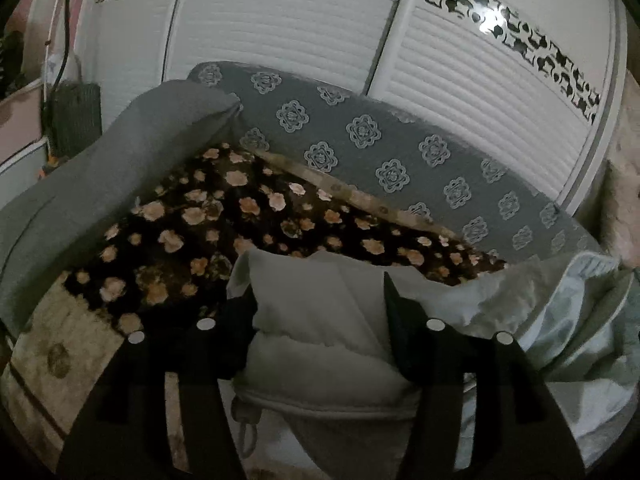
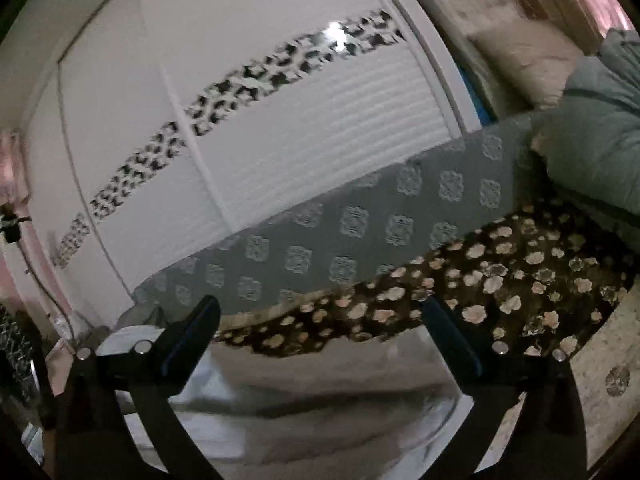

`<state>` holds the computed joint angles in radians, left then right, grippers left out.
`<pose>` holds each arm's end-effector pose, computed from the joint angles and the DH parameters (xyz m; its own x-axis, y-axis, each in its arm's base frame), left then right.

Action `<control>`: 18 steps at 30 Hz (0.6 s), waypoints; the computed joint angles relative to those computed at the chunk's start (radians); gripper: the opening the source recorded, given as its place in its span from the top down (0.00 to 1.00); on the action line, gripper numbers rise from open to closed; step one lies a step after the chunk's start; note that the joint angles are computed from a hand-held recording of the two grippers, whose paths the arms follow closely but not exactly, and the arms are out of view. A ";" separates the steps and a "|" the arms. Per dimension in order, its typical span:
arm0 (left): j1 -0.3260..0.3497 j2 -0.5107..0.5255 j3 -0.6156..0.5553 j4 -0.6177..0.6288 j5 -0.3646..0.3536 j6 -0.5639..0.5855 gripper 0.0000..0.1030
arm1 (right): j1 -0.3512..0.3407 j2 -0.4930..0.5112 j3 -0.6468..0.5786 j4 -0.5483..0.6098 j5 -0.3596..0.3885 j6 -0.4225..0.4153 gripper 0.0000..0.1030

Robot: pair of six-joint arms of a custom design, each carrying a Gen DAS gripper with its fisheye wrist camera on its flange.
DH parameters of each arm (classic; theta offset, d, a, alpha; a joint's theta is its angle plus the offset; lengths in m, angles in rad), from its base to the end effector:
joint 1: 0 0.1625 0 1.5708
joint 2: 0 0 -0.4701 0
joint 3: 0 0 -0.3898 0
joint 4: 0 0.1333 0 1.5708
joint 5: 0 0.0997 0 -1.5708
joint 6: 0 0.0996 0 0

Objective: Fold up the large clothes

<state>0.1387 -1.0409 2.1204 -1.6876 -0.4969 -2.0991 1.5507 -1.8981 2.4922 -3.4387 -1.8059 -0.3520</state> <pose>-0.4047 -0.2795 0.1155 -0.8156 -0.3565 -0.4557 0.2750 0.4541 -0.8475 0.1042 -0.2958 0.4564 -0.9105 0.1265 0.3937 -0.3282 0.3582 -0.8741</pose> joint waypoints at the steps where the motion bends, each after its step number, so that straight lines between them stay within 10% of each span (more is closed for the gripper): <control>1: -0.019 0.002 -0.008 0.065 -0.003 -0.063 0.19 | 0.015 -0.033 0.027 0.033 0.000 0.025 0.02; 2: -0.064 0.007 0.000 0.170 0.012 -0.167 0.04 | 0.020 -0.066 0.056 0.070 0.008 0.054 0.02; 6: -0.115 0.038 -0.063 0.436 -0.071 -0.322 0.03 | 0.084 -0.124 0.177 0.204 -0.051 0.051 0.01; 11: -0.188 0.031 -0.103 0.589 -0.133 -0.498 0.03 | 0.184 0.014 0.218 0.081 -0.220 -0.049 0.01; 18: -0.287 0.178 -0.094 0.324 -0.269 -0.085 0.03 | 0.073 0.094 0.187 0.085 -0.175 -0.078 0.01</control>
